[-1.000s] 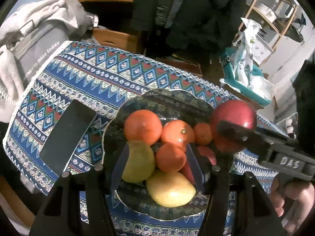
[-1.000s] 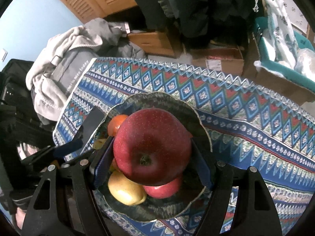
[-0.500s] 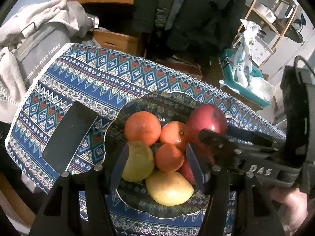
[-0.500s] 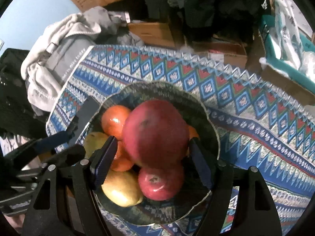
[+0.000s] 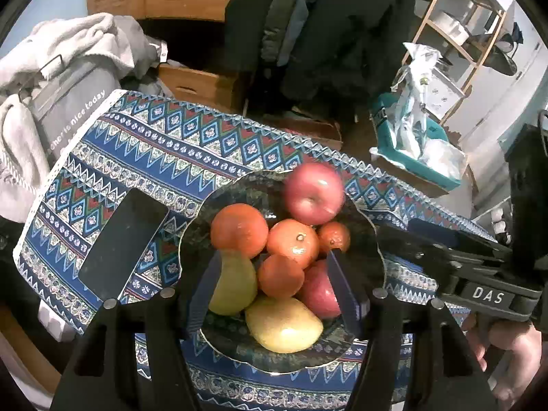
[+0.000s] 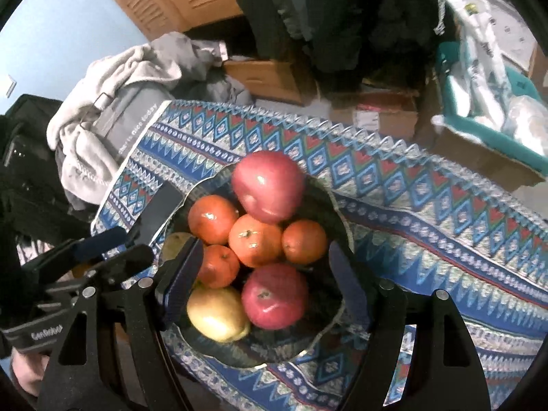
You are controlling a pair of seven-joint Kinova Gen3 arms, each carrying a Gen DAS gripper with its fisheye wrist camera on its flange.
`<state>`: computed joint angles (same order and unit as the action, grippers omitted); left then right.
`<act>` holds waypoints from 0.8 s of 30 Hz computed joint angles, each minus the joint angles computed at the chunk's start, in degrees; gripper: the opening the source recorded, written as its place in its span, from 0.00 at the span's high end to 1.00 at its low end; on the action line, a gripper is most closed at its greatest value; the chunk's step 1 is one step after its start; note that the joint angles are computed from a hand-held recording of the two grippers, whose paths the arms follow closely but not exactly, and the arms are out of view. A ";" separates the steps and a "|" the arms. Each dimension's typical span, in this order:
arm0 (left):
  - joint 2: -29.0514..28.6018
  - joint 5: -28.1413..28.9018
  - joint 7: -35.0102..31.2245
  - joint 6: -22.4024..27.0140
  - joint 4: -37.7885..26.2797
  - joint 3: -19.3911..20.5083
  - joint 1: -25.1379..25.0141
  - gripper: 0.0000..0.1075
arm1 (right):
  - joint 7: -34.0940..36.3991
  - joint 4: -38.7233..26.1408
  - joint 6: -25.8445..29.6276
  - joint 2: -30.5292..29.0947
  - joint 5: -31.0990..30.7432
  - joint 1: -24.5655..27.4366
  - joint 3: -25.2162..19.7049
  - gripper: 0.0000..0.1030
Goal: Organize fruits
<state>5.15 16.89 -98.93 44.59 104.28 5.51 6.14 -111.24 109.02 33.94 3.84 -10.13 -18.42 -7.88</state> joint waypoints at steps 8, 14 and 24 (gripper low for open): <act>-3.24 -1.12 0.59 0.46 -0.35 0.24 1.13 0.31 | -8.90 1.40 2.85 -6.76 8.74 -0.37 -0.50 0.25; -5.79 -2.49 1.46 0.51 -0.69 0.56 2.44 0.25 | -12.50 2.21 5.00 -11.47 12.35 0.42 -2.14 0.24; -9.37 -4.84 2.44 0.14 -1.08 1.29 4.68 0.19 | -15.46 2.77 8.40 -19.14 15.09 2.76 -4.57 0.23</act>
<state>-4.22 12.05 -96.48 44.73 103.20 6.80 10.82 -126.70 111.79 42.34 -15.30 4.96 -15.66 -12.45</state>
